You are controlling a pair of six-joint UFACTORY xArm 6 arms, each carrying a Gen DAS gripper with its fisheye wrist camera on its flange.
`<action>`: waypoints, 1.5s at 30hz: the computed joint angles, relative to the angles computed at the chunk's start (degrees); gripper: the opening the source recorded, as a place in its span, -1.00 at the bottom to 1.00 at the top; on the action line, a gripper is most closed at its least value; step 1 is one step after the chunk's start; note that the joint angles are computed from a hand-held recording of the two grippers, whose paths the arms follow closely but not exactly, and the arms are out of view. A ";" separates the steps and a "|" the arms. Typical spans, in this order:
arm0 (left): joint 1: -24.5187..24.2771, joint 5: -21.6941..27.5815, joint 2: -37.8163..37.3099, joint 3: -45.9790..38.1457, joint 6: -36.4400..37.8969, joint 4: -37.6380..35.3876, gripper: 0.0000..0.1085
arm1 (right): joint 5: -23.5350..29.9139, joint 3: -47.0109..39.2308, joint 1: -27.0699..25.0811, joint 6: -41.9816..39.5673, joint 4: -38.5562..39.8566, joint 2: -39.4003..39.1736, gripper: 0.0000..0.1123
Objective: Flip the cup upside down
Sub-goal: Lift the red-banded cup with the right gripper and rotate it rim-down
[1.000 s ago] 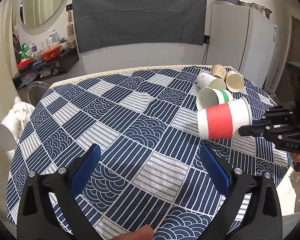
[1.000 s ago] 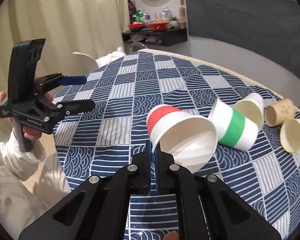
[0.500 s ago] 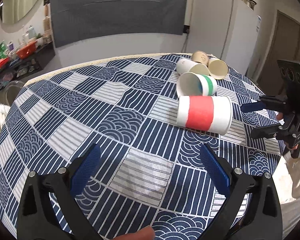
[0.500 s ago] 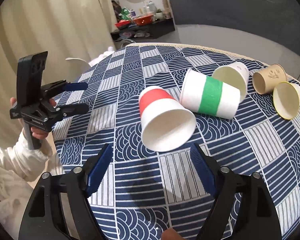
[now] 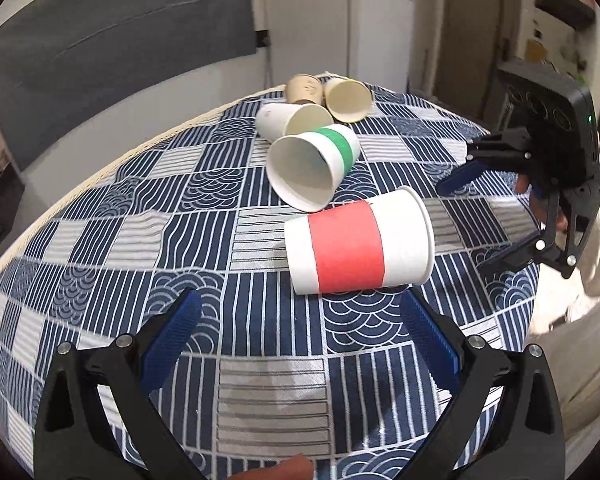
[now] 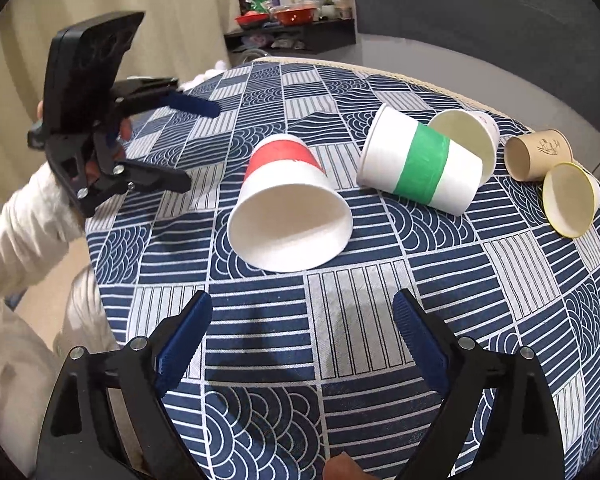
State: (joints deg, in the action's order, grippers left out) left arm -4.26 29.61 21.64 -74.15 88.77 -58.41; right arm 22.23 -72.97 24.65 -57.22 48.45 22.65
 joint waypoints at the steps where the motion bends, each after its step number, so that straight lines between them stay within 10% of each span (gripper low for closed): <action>1: 0.09 0.69 0.76 -1.00 0.22 1.35 0.79 | 0.00 0.19 0.03 -0.09 -0.16 -0.11 0.55; 27: 0.58 21.21 14.47 -22.64 19.15 16.65 0.70 | 4.05 2.97 -3.43 -0.38 -5.19 -0.55 0.55; 36: 1.68 29.09 18.13 -28.09 18.53 14.95 0.20 | 6.05 6.95 -4.78 -8.58 1.73 -5.20 0.55; 45: 0.64 23.36 10.97 -18.65 22.29 12.06 0.19 | 4.31 8.50 -5.57 -11.34 5.96 -5.84 0.55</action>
